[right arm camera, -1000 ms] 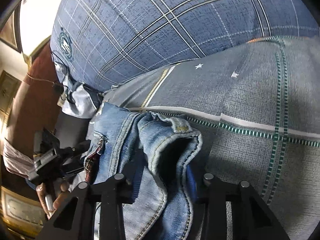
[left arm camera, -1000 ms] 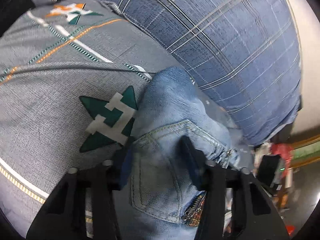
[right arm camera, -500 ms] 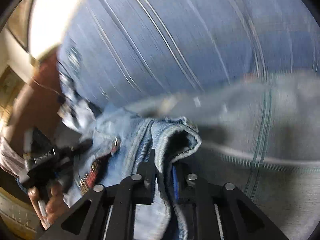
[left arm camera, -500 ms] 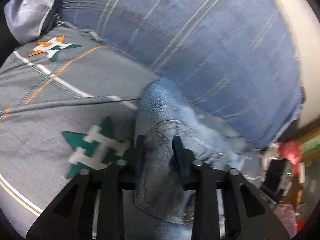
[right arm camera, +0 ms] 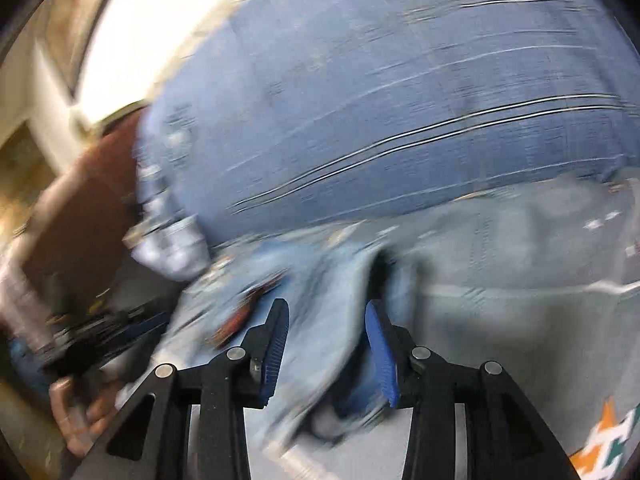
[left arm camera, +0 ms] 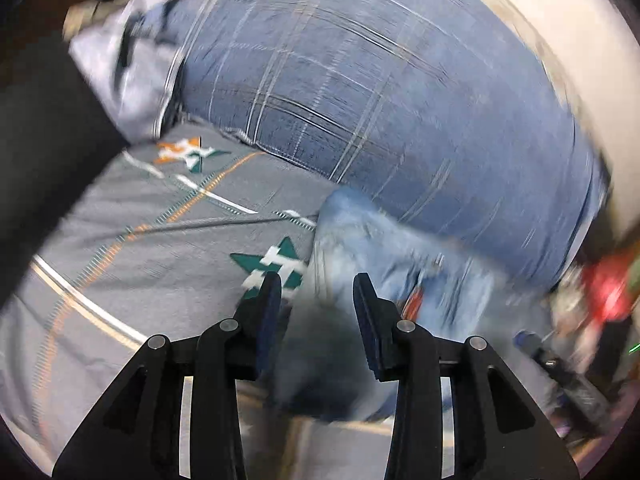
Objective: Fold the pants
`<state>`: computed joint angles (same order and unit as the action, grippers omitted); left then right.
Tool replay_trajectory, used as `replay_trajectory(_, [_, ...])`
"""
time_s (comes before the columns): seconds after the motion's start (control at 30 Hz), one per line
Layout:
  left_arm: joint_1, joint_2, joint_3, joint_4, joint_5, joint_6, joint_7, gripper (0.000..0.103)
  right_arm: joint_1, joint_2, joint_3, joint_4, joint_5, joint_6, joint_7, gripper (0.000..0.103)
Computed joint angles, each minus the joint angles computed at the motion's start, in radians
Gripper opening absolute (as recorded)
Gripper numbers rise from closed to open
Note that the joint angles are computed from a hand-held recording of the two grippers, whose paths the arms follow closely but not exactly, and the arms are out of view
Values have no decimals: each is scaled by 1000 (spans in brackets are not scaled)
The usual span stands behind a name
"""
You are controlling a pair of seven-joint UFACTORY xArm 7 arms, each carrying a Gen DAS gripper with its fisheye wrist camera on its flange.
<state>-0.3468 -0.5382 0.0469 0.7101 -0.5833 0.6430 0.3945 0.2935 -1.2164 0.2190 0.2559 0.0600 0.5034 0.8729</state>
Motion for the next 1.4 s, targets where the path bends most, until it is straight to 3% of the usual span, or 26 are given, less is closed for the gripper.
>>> replay_trajectory(0.03, [39, -20, -74, -40, 84, -40, -21, 36, 33, 4, 11, 6, 3, 14, -8, 38])
replay_trajectory(0.1, [94, 1, -173, -55, 245, -27, -136, 36, 73, 95, 44, 57, -6, 116, -33, 38])
replay_trajectory(0.17, [104, 44, -221, -62, 362, 11, -201, 36, 75, 259, 66, 122, -12, 247, -45, 39])
replay_trajectory(0.23, [127, -5, -263, -119, 461, -84, -246, 35, 53, 298, 113, 146, -45, 282, -6, 39])
replay_trajectory(0.27, [105, -26, -240, -134, 479, -94, -247, 35, 53, 282, 126, 155, -62, 293, 8, 39])
replay_trajectory(0.43, [11, -188, -110, -207, 395, -51, -232, 35, 127, 59, 136, 77, -10, 292, 150, 39])
replay_trajectory(0.6, [-8, -376, -142, -303, 418, -88, -250, 35, 150, -2, 247, 116, -41, 402, 254, 40])
replay_trajectory(0.77, [-67, -512, -119, -349, 429, -12, -219, 35, 132, 60, 324, 207, -83, 421, 335, 41])
replay_trajectory(0.83, [-70, -565, -124, -368, 428, 14, -222, 35, 107, 94, 337, 233, -115, 385, 351, 46])
replay_trajectory(0.93, [-61, -573, -144, -368, 438, 27, -236, 35, 89, 109, 371, 266, -144, 384, 399, 48])
replay_trajectory(1.13, [-19, -518, -178, -338, 453, 44, -300, 35, 90, 140, 365, 295, -178, 436, 423, 48])
replay_trajectory(1.23, [0, -489, -212, -332, 497, 39, -322, 35, 149, 151, 294, 265, -144, 412, 387, 48])
replay_trajectory(1.3, [-5, -472, -201, -320, 501, 65, -331, 35, 177, 147, 269, 240, -121, 376, 373, 48])
replay_trajectory(1.4, [-14, -472, -181, -317, 500, 80, -330, 35, 161, 171, 302, 279, -148, 412, 353, 48])
